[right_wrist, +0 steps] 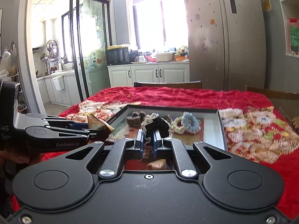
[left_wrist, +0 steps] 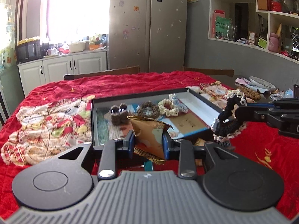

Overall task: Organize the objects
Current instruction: 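Carry gold packet with left tool over the box while right tool carries beaded scrunchie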

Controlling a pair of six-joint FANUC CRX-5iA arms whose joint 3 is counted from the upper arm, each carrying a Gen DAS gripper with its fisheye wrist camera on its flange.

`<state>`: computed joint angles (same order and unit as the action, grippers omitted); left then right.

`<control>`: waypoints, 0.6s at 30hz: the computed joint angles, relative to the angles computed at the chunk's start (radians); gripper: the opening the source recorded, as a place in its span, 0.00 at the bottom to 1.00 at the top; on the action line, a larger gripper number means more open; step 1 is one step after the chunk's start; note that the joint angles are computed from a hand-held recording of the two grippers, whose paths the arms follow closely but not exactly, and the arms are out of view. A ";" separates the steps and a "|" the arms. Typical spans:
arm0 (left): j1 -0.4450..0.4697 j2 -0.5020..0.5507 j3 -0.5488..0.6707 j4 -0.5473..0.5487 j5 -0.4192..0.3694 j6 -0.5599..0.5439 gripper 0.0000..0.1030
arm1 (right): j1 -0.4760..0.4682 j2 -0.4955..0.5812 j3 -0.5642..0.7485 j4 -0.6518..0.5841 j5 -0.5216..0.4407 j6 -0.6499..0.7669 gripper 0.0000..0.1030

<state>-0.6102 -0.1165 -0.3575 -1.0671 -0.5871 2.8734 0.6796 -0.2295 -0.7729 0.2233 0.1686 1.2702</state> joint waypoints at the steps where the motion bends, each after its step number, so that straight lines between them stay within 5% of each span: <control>1: 0.000 0.001 0.005 -0.004 -0.001 0.000 0.32 | 0.003 0.001 0.014 -0.030 -0.008 0.034 0.09; 6: 0.006 0.018 0.036 -0.026 -0.009 0.004 0.32 | 0.007 0.019 0.068 -0.095 -0.019 0.127 0.09; 12: 0.051 0.030 0.060 -0.010 0.018 -0.003 0.32 | -0.053 0.066 0.041 0.234 0.089 -0.151 0.09; 18: 0.102 0.042 0.069 0.031 0.046 -0.029 0.32 | -0.210 0.139 0.039 0.685 0.265 -0.540 0.09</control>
<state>-0.5085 -0.0749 -0.2883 -1.0359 -0.5409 2.8447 0.4696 -0.0905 -0.7343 0.9080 0.4331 0.7300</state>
